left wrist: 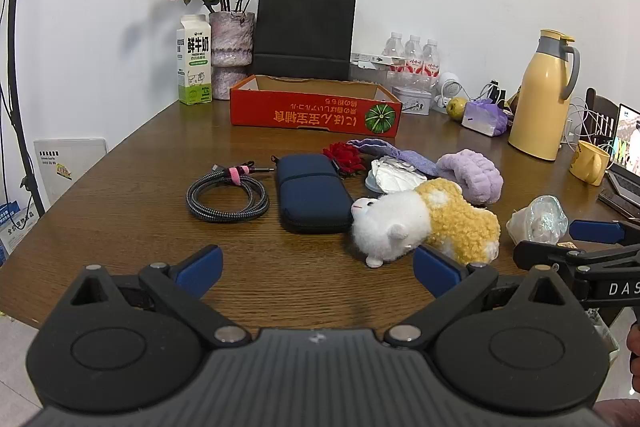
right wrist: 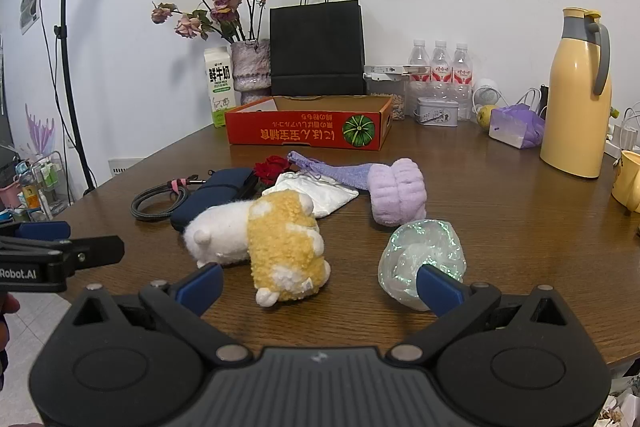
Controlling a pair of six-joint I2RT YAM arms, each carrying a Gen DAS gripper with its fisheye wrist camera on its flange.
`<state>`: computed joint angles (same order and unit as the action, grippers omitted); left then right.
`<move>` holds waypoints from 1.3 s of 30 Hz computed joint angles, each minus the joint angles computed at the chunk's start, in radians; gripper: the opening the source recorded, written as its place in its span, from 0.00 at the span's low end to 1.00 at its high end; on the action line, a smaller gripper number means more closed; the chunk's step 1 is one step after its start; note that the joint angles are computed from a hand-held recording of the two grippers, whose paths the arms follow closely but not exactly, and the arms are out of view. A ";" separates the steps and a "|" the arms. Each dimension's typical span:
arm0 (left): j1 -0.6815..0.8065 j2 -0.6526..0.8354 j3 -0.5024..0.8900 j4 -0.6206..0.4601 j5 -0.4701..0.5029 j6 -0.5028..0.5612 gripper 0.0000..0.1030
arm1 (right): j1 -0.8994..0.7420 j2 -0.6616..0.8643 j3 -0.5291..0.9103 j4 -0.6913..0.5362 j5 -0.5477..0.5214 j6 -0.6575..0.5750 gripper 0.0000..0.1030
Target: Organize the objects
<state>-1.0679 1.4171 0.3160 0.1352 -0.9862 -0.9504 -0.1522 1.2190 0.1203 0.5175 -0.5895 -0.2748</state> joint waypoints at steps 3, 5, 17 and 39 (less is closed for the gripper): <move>0.000 -0.001 -0.001 0.002 0.001 0.001 1.00 | 0.001 0.002 -0.003 0.005 0.001 0.001 1.00; 0.000 -0.001 -0.001 0.002 0.000 0.001 1.00 | 0.002 0.001 -0.004 0.005 0.002 0.001 1.00; 0.000 0.001 -0.002 0.005 0.001 0.000 1.00 | 0.009 0.009 -0.009 0.017 0.009 0.003 1.00; -0.006 0.008 -0.004 0.010 -0.001 -0.005 1.00 | 0.013 0.008 -0.010 0.017 0.012 0.004 1.00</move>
<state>-1.0737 1.4252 0.3120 0.1449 -0.9871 -0.9558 -0.1396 1.2270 0.1106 0.5348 -0.5779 -0.2704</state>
